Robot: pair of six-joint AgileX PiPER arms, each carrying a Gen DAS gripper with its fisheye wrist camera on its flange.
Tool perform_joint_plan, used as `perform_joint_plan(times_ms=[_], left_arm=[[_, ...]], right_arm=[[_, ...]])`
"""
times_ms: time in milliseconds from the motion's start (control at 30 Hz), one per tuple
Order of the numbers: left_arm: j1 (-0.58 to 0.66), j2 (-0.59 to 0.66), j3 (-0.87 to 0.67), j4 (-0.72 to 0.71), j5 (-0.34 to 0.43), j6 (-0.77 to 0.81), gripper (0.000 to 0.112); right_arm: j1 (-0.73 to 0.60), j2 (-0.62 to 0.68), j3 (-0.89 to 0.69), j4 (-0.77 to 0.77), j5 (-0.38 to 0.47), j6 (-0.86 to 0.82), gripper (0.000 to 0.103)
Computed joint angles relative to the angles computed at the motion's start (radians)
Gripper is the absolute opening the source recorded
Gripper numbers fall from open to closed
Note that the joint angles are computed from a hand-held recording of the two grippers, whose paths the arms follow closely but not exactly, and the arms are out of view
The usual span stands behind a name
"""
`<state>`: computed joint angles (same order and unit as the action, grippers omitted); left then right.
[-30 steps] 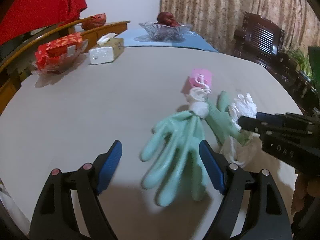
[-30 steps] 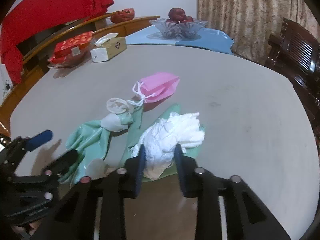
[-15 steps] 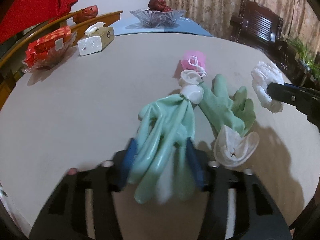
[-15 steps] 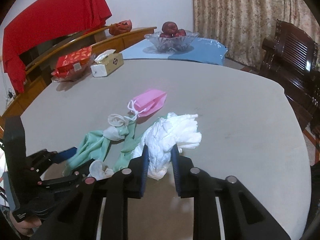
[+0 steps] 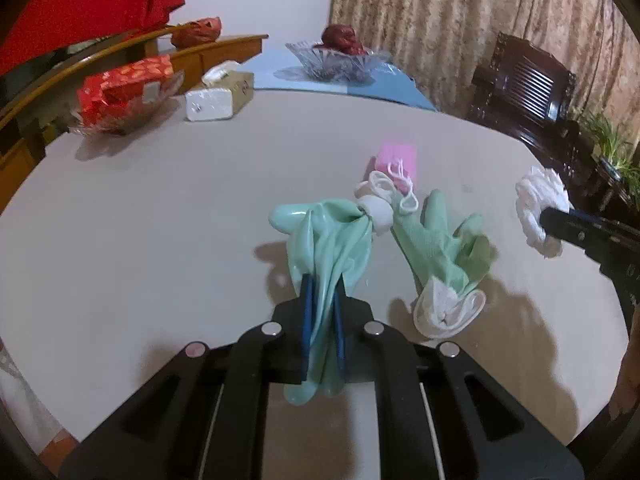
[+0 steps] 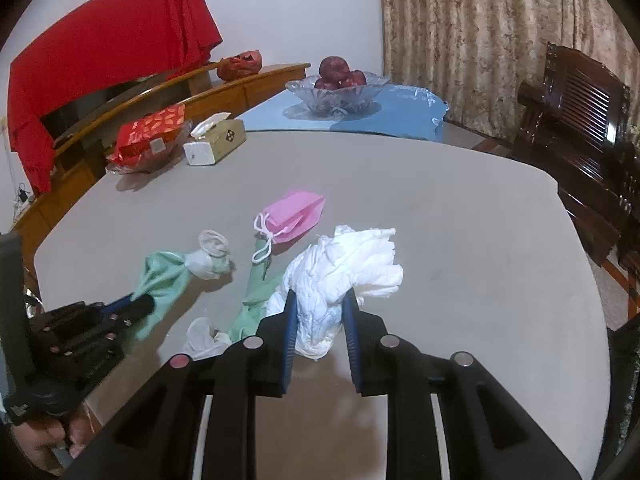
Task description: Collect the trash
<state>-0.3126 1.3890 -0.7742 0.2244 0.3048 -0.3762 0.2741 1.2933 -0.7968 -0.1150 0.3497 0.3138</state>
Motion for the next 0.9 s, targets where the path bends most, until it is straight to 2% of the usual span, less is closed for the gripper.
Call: perform_joint_plan(times_ms=[200,300,433,900], left_arm=[[-0.044,-0.066,-0.055,0.109,0.14,-0.138,0.009],[-0.101,-0.108,-0.082,0.197,0.226,-0.238,0.009],[-0.159,-0.153,-0.108,0.247,0.314,-0.305,0.009],[-0.365,-0.23,-0.201,0.351,0.519,-0.455,0.009]], right_arm=[[-0.012,-0.057,-0.009,0.037,0.042,-0.055,0.022],[-0.025,-0.087,-0.019,0.062,0.069,-0.095,0.022],[-0.04,-0.134,-0.04,0.091,0.117,-0.138,0.022],[-0.103,-0.264,-0.081,0.201,0.247,-0.282,0.022]])
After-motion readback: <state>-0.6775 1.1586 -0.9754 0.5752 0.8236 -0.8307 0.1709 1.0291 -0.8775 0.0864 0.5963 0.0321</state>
